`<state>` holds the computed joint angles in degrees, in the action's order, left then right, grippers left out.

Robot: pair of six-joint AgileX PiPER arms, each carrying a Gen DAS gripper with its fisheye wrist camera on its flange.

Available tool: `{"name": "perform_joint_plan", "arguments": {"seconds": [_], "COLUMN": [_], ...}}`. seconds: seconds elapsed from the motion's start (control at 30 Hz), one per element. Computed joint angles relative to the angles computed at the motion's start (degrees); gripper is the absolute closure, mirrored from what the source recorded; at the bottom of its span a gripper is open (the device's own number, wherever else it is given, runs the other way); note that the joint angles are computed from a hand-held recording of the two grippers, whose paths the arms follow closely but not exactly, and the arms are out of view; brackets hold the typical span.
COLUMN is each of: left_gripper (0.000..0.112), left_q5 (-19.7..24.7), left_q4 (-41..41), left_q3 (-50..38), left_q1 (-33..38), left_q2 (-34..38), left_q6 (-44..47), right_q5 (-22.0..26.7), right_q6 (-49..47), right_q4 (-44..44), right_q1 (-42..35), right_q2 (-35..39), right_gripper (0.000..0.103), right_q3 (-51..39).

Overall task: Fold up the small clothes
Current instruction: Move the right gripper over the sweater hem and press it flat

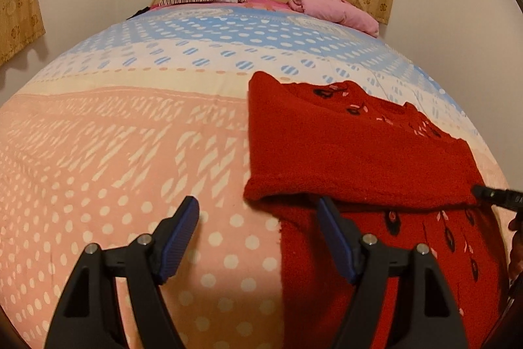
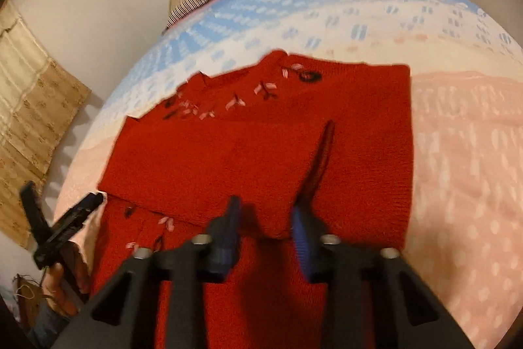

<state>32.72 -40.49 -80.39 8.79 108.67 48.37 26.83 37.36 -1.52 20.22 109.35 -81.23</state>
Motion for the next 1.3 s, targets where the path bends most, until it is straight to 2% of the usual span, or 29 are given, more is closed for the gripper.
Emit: {"name": "perform_joint_plan", "arguments": {"seconds": [0.13,0.23,0.3,0.53,0.63,0.7,0.8,0.87,0.9,0.93,0.97,1.03,1.13,1.17,1.2,1.23,1.27,1.3], "left_gripper": [0.033,0.028,0.028,0.027,0.016,0.013,0.013,0.014,0.014,0.014,0.014,0.013,0.013,0.012,0.009,0.009,0.009,0.009], "left_q5": [0.5,0.3,0.1,1.4,0.0,-1.6,-5.8,-6.0,-6.0,-5.8,-6.0,-5.6,-2.5,-2.0,-2.0,-2.0,-1.9,-1.7], "left_q4": [-0.3,0.6,1.0,1.0,2.1,4.2,14.1,19.0,22.1,25.6,28.5,31.8,30.8,30.8,31.8,34.1,35.7,35.1], "left_q3": [-1.0,-1.5,-1.3,-3.1,-5.0,-6.6,-9.2,-11.5,-12.6,-13.6,-14.0,-14.6,-16.8,-17.0,-16.8,-16.6,-16.3,-15.9], "left_q1": [0.3,0.0,-0.3,-0.3,-1.2,-2.4,-5.4,-6.6,-7.2,-7.9,-8.3,-8.5,-7.8,-7.6,-7.7,-7.9,-8.1,-7.8], "left_q2": [0.6,1.2,1.1,-0.1,-0.4,0.3,2.7,5.0,6.2,7.3,8.1,9.8,11.3,11.4,11.4,11.4,11.4,11.3], "left_q6": [0.5,-0.2,-0.1,-1.4,-2.8,-4.2,-12.3,-16.6,-19.2,-22.0,-24.4,-27.5,-27.5,-27.8,-29.0,-30.9,-32.1,-31.8], "right_q5": [0.1,3.2,4.4,5.6,3.1,5.5,9.3,7.6,6.4,5.4,4.5,1.6,4.2,5.0,4.9,4.4,4.1,2.6], "right_q6": [8.0,17.4,20.0,14.1,17.0,20.0,25.7,24.3,21.0,17.6,15.2,7.8,1.9,2.1,3.8,7.0,9.2,9.9], "right_q4": [-11.6,-24.9,-28.3,-22.0,-23.7,-26.6,-33.6,-32.4,-29.8,-27.1,-25.1,-17.5,-8.5,-7.2,-8.3,-11.5,-13.7,-13.6], "right_q1": [2.3,4.6,4.4,1.2,1.2,2.0,4.3,4.4,4.2,4.1,4.0,2.7,-0.5,-1.7,-2.4,-2.6,-2.9,-3.6], "right_q2": [-4.1,-7.6,-8.3,-3.6,-5.1,-5.9,-6.9,-7.5,-7.1,-6.4,-5.6,-3.1,2.1,3.4,3.6,3.3,2.7,1.7], "right_gripper": [0.091,0.091,0.091,0.091,0.091,0.091,0.091,0.089,0.078,0.060,0.053,0.051,0.051,0.053,0.069,0.092,0.097,0.097], "right_q3": [2.0,2.9,3.0,3.1,6.2,6.0,4.7,4.3,3.2,2.0,1.1,-1.3,-6.1,-6.5,-5.8,-4.6,-3.4,-1.3]}}
